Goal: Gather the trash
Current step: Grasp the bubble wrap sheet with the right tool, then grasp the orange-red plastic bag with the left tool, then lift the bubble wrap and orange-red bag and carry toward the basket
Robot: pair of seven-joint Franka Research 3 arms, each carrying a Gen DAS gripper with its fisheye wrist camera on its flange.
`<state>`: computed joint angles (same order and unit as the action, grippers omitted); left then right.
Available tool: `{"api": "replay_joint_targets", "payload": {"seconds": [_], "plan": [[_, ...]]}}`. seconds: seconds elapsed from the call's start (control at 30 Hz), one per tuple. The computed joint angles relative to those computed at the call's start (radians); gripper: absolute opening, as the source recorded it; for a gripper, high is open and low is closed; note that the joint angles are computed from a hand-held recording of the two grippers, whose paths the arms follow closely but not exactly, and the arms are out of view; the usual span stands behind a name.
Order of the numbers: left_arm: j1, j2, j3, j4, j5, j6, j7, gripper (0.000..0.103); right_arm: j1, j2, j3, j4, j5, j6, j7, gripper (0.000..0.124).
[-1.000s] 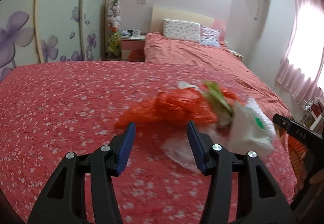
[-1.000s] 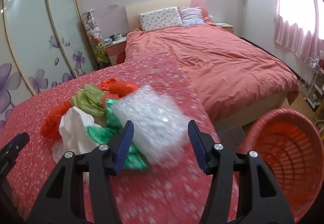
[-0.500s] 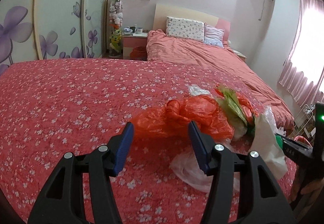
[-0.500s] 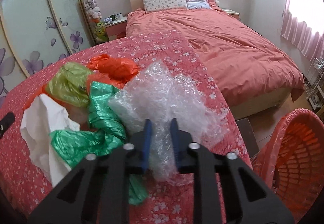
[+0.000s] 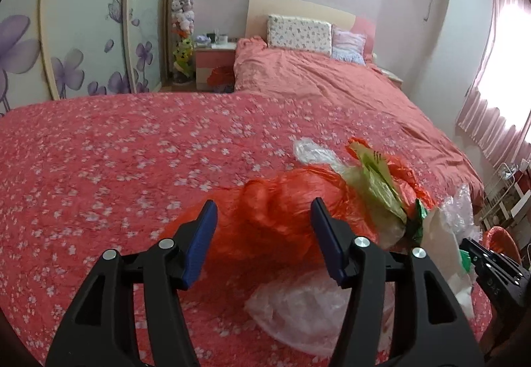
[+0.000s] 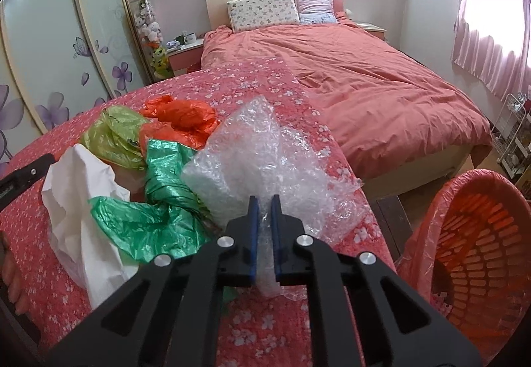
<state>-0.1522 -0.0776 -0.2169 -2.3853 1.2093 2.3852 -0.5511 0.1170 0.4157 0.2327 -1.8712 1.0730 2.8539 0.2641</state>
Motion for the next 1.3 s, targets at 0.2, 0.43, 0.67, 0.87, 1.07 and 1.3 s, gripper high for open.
{"api": "replay_joint_targets", "payload": {"seconds": [0.2,0.43,0.67,0.87,1.07,1.3], "plan": [[0.006,0.035,0.013,0.008,-0.012,0.047,0.014,0.065,0.008,0.006,-0.010,0.006,-0.033,-0.006,0.031,0.009],[0.017,0.030,0.023,-0.013,0.033,0.120,-0.019,0.042,0.023,0.012,-0.017,0.002,-0.111,0.013,0.093,0.013],[0.008,0.011,0.015,-0.015,0.060,0.100,-0.022,0.021,-0.015,0.006,0.025,-0.008,-0.090,0.019,0.054,0.009],[0.008,-0.064,-0.005,-0.062,0.050,0.055,-0.043,0.020,-0.044,-0.051,0.039,-0.047,0.068,-0.008,-0.091,0.009],[-0.006,-0.140,-0.045,-0.092,0.007,-0.035,-0.025,0.020,-0.025,-0.133,-0.004,-0.095,0.205,-0.053,-0.205,0.009],[-0.028,-0.177,-0.084,-0.101,-0.016,-0.085,-0.031,0.020,0.010,-0.241,-0.084,-0.168,0.324,-0.117,-0.311,0.009]]}}
